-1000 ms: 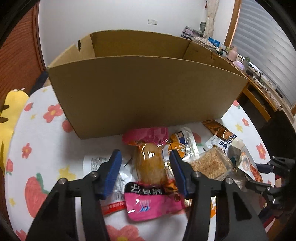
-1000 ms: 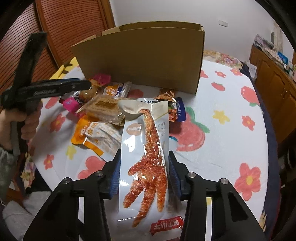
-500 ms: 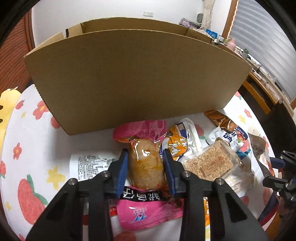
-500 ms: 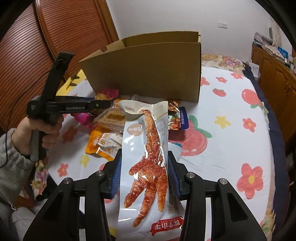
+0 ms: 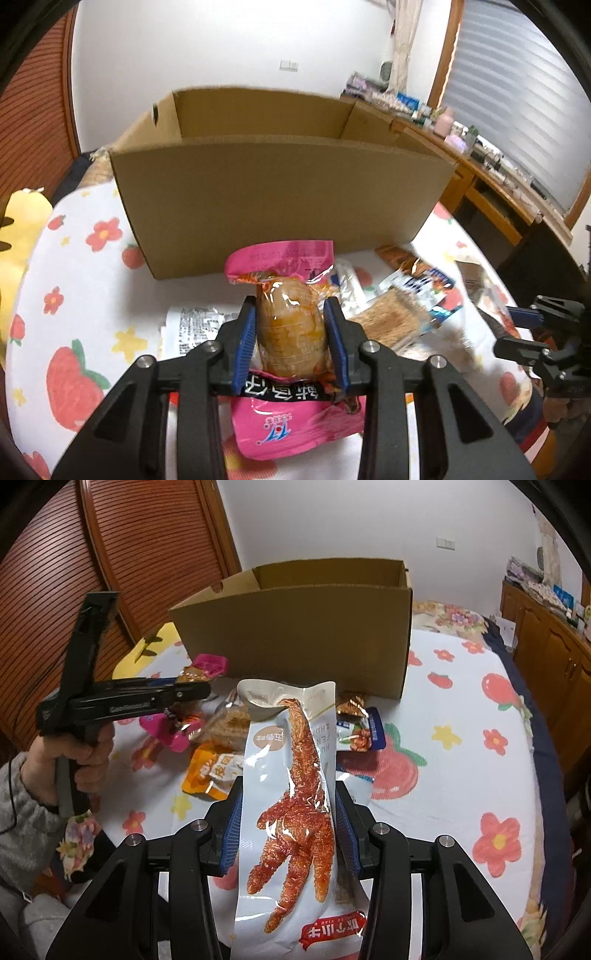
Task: Organize snacks
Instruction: 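Carry both snacks over the cardboard box and open both grippers to drop them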
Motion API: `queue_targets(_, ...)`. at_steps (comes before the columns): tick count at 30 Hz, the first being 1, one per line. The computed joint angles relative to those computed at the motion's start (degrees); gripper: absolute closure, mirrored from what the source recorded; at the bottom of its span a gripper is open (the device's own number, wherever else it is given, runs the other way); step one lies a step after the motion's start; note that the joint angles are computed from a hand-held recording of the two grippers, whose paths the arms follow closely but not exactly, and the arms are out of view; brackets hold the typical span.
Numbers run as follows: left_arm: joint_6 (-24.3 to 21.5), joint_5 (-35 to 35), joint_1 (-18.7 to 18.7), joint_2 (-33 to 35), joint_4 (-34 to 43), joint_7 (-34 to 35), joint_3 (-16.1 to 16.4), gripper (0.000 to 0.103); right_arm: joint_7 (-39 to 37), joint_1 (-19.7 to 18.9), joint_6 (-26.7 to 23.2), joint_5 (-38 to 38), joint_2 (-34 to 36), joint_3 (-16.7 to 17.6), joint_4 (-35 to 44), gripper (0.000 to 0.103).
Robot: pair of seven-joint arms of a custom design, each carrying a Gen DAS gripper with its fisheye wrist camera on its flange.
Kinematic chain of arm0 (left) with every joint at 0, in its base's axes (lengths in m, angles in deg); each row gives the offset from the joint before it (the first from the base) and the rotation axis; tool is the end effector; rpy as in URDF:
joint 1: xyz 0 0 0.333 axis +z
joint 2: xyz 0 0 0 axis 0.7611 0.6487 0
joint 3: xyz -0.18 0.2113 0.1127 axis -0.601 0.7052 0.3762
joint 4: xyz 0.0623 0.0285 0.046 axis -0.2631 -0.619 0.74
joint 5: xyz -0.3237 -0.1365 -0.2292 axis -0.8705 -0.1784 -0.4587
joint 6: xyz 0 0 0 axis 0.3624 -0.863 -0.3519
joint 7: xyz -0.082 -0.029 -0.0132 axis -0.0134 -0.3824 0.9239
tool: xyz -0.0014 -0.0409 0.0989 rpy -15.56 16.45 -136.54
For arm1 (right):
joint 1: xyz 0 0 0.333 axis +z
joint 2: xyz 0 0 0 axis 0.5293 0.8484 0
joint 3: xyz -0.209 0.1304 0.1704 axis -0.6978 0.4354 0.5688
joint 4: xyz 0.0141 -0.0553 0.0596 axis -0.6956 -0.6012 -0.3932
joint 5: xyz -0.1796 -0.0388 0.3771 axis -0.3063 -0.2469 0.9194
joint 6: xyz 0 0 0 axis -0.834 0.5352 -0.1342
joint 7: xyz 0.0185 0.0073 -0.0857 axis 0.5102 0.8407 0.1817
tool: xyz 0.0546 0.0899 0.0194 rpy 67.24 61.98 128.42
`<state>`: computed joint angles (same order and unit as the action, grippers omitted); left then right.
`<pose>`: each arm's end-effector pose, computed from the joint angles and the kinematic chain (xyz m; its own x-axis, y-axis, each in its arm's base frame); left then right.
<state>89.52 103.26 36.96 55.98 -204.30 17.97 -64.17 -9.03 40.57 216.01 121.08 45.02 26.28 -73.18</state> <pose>0.5057 -0.2477 0.5193 -0.0036 -0.9840 0.1782 -0.7006 -0.1247 -0.7025 0.5575 0.0670 0.4909 0.6914 -0.7072 -0.1479 -0.5785 -0.4191 -0.6998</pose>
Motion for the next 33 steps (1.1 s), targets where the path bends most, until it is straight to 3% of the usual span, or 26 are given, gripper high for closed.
queue_targets(6,1.4,4.1,1.1,-3.4,-0.6,-2.7,-0.7,0.069,-1.0,0.4,0.1,2.1,-1.1,-0.2,0.4,0.058)
queue_targets(11,1.4,4.0,0.9,-5.9,-0.6,-0.7,0.4,0.069,-1.7,0.9,0.5,3.3,-1.7,-0.3,0.9,0.057)
queue_targets(20,-0.1,6.9,2.5,-5.0,2.8,-1.5,-0.7,0.069,-1.8,1.4,1.7,4.3,-1.3,0.0,3.7,0.057)
queue_targets(33,-2.9,8.3,4.7,-0.6,11.0,1.0,0.5,0.069,0.8,1.9,3.3,3.5,6.0,1.5,16.2,0.057)
